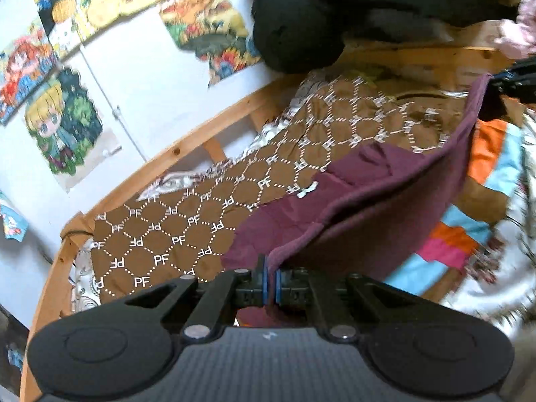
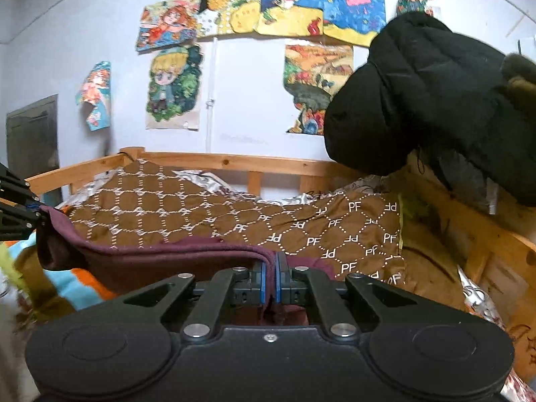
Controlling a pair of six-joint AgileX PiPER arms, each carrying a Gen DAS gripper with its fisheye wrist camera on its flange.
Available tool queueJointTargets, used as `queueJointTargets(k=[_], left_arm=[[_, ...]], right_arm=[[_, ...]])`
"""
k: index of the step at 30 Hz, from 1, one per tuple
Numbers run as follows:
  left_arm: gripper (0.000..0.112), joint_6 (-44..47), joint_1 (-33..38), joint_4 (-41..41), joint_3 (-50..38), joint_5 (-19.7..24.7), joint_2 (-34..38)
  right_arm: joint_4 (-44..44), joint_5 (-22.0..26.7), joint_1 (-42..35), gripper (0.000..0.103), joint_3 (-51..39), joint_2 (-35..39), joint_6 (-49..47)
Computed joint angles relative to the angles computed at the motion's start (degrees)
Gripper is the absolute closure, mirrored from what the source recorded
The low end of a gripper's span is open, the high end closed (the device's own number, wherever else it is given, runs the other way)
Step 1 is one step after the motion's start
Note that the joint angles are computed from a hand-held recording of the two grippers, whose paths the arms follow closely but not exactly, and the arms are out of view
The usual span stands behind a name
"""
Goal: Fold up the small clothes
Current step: 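Lift the hem with both tools and fold it toward the collar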
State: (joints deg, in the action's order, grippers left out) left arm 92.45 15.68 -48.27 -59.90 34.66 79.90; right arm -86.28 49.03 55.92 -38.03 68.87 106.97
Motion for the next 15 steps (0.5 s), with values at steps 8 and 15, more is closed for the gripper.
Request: queueJointTargets(k=[8, 15], left_arm=[[0.107, -38.4, -11.7, 29.5, -32.0, 1.2, 25.8], [0.107, -56.6, -15.1, 39.8, -61.2, 10.1, 47.6]], right_arm=[[-13.4, -24.2, -26.0, 0.099, -12.1, 16.1, 2.7], [-7.9, -35.2, -36.6, 0.099, -28.1, 31.7, -6.0]])
